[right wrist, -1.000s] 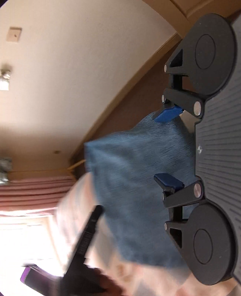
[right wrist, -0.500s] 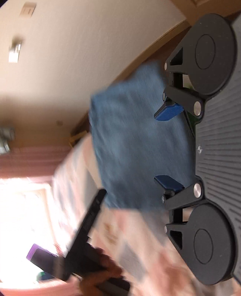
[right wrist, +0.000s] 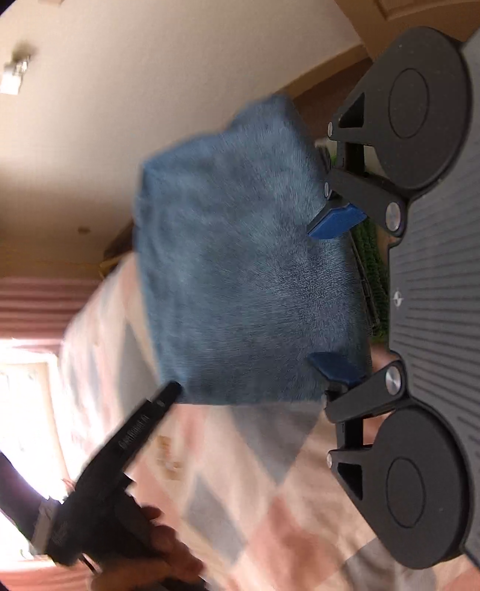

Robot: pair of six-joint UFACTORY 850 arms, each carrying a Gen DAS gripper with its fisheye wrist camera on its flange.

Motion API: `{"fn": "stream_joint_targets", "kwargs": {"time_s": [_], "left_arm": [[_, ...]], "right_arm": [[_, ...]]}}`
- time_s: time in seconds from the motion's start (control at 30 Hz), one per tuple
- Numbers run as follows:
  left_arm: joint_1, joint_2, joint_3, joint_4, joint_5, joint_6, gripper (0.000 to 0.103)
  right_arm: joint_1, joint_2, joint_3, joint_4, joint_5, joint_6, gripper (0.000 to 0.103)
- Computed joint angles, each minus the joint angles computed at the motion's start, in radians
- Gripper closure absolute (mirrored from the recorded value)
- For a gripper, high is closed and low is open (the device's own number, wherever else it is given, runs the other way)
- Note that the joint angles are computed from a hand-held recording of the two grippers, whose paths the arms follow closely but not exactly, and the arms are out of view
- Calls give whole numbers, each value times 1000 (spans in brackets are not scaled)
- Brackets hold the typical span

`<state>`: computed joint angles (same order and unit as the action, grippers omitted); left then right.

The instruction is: Fold clothes

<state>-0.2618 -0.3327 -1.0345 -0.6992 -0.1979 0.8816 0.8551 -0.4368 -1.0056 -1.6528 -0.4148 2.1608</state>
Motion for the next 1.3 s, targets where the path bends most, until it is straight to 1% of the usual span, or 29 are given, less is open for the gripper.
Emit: {"fn": "stream_joint_targets", "kwargs": {"time_s": [0.03, 0.07, 0.1, 0.13, 0.17, 0.3, 0.33, 0.43, 0.5, 0.57, 0.63, 0.7, 0.8, 0.9, 0.97, 1.1, 1.17, 1.23, 1.3], "left_arm": [[-8, 44, 19, 85, -10, -102, 65], [-12, 84, 34, 131, -28, -169, 59], [-15, 122, 45, 171, -52, -232, 55], [-17, 159, 55, 202, -77, -286, 54], [-16, 193, 64, 209, -102, -313, 51], [-4, 309, 88, 218, -192, -358, 36], [-3, 337, 94, 237, -204, -373, 35], [10, 407, 108, 287, -245, -387, 31], [22, 450, 121, 332, -266, -401, 25], [43, 492, 136, 334, -286, -376, 21], [71, 534, 155, 315, -302, -330, 20], [99, 572, 175, 296, -317, -283, 14], [142, 627, 205, 253, -342, -201, 9], [179, 667, 226, 218, -364, -127, 3], [207, 695, 241, 169, -385, -56, 1], [268, 736, 263, 76, -443, 74, 1], [289, 753, 272, 50, -462, 113, 1], [306, 771, 285, 18, -464, 154, 1], [313, 790, 302, 0, -441, 182, 1]], "right_arm": [[9, 26, 8, 35, -9, 4, 26], [16, 52, 16, 84, -14, -4, 21], [24, 77, 22, 133, -20, -12, 19], [32, 104, 30, 179, -23, -16, 19], [39, 130, 38, 225, -25, -22, 17], [81, 201, 35, 418, -85, -90, 12], [93, 211, 29, 452, -109, -102, 12], [144, 225, 1, 525, -204, -98, 11], [181, 226, -24, 570, -273, -84, 10], [216, 218, -59, 627, -337, -78, 10], [249, 211, -93, 674, -390, -65, 10], [287, 201, -128, 694, -447, -44, 9], [341, 178, -189, 716, -534, -20, 6], [383, 156, -246, 733, -603, 8, 4], [404, 145, -279, 754, -636, 28, 2], [431, 130, -331, 794, -673, 72, 2], [441, 120, -355, 809, -690, 80, 2], [451, 106, -382, 822, -713, 74, 2], [457, 92, -406, 835, -735, 68, 2]]}}
